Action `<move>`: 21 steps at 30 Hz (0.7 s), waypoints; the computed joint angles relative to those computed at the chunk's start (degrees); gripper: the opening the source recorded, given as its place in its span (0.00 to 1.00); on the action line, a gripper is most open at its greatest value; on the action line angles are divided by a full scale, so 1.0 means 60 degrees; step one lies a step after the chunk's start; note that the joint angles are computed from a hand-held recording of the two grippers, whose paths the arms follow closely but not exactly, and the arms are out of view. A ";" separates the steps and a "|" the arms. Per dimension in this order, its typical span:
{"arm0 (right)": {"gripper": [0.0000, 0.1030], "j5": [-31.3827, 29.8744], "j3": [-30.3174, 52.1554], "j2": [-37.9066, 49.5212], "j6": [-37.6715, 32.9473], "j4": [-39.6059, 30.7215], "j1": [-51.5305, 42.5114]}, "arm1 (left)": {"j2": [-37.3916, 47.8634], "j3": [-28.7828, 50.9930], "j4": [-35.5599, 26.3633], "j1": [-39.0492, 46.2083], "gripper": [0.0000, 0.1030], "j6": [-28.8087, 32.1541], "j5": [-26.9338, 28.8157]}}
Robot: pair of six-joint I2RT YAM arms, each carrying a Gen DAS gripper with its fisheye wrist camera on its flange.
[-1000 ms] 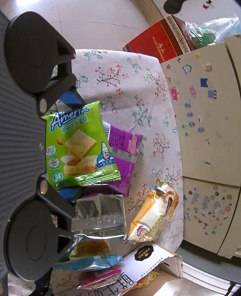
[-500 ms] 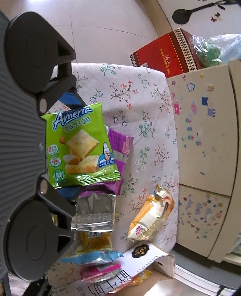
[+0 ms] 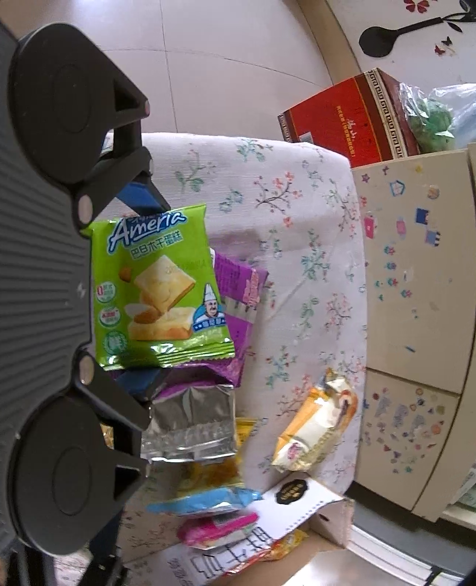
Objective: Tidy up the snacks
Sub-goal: 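Grasp the green Ameria cracker pack with the left gripper while the right gripper grasps the blue wafer pack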
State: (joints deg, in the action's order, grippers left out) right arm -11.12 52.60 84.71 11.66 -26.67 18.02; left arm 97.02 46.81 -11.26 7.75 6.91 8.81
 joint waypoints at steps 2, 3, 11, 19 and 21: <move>0.55 0.0142 0.0032 0.0067 -0.0019 -0.0102 0.0035 | 0.0063 -0.0064 -0.0032 0.0045 0.83 -0.0018 -0.0003; 0.55 0.0151 0.0048 0.0105 -0.0008 -0.0145 0.0017 | 0.0096 -0.0086 -0.0023 0.0073 0.84 -0.0048 -0.0010; 0.51 0.0014 0.0070 0.0338 0.0031 -0.0351 -0.0152 | 0.0116 -0.0246 0.0171 -0.0011 0.85 0.0367 -0.0330; 0.63 -0.0677 0.0031 0.0420 -0.0039 -0.0554 -0.0524 | -0.0262 -0.0783 0.0530 0.0248 0.88 0.0991 -0.0057; 0.64 -0.0499 -0.0042 0.0337 -0.0222 -0.0552 -0.0376 | -0.0342 -0.0889 0.0647 0.0312 0.88 0.1104 -0.0118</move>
State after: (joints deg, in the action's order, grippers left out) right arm -14.12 52.34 86.73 10.33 -29.98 15.77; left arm 94.96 41.48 -7.38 9.62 13.53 8.11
